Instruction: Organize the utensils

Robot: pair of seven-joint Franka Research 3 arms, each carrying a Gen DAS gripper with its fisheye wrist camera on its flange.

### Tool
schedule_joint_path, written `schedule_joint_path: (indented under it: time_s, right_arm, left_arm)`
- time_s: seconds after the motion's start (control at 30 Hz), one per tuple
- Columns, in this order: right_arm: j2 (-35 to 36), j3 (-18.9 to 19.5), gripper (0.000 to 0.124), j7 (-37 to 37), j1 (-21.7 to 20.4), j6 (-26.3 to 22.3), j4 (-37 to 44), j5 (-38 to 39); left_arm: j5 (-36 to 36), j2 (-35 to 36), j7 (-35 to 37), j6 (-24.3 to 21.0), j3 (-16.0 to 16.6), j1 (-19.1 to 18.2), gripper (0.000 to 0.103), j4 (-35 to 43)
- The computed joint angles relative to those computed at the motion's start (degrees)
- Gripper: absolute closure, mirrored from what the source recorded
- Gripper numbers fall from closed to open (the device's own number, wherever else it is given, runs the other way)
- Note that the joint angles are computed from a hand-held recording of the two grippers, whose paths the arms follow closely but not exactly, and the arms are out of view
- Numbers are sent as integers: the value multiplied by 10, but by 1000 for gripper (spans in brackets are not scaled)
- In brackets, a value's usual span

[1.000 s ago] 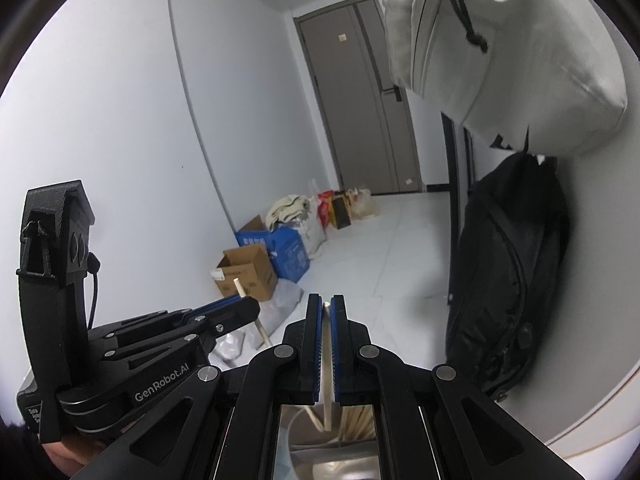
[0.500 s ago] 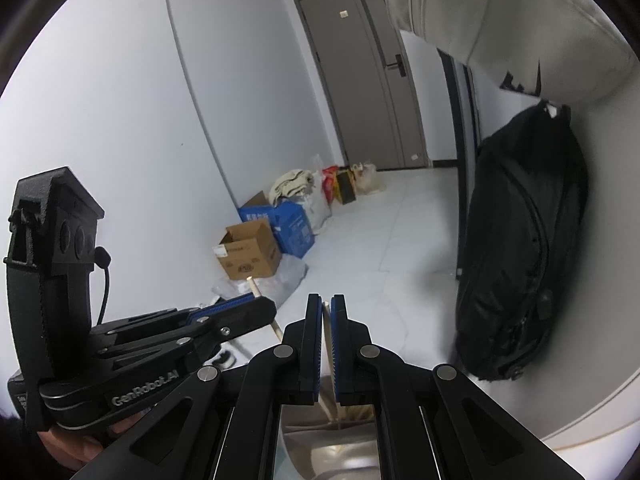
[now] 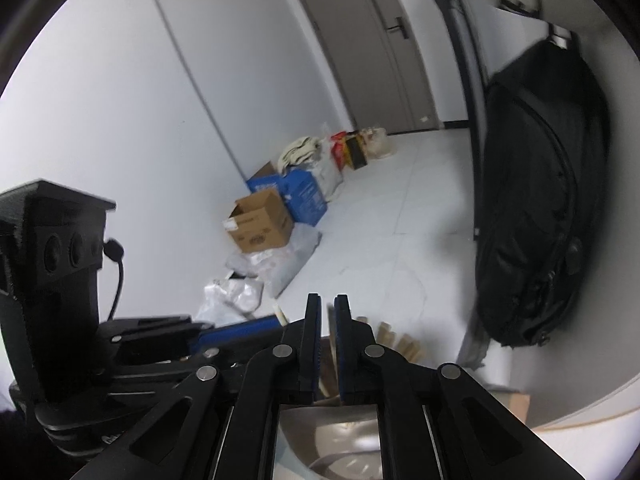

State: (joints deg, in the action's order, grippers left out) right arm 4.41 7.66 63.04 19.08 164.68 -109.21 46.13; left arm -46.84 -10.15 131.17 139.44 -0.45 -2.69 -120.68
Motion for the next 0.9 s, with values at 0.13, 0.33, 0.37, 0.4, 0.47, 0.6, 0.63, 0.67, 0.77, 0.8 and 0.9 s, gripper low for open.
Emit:
schedule_joint_path:
  time_s: [0.13,0.33,0.37,0.4,0.47,0.6,0.63,0.67,0.77,0.8,0.9]
  right_arm:
    - [-34,-1,94,-45,-4,16,-35,75]
    - [-85,-18,89,-36,11,44,-88,79]
    - [-91,-20,88,-33,14,46,-93,77]
    - [-103,-22,87,-37,19,50,-104,83]
    - [-118,-26,82,-41,29,63,-118,85]
    - [-159,-29,73,-32,50,97,-159,65]
    - [-163,-31,68,-28,56,105,-164,58]
    - [-176,-32,66,-28,64,120,-177,54]
    - [-198,-42,60,-24,92,149,-201,41]
    - [-209,-38,56,-14,92,161,-213,27]
    - [-234,-56,52,-17,129,194,-241,14]
  left_arm:
    - [-38,-21,-2,14,10,1,84,-12]
    - [-26,-55,-25,63,9,-10,81,-46]
    - [-18,-65,-38,75,8,-12,81,-55]
    - [-15,-65,-43,86,10,-17,81,-57]
    - [-4,-76,-56,102,15,-25,77,-67]
    - [-2,-118,-60,166,27,-52,59,-110]
    - [0,-126,-59,171,33,-60,58,-116]
    - [12,-135,-69,178,33,-63,58,-123]
    - [37,-163,-83,205,35,-79,58,-149]
    - [45,-173,-84,217,37,-86,58,-158]
    - [40,-214,-75,273,55,-123,31,-195]
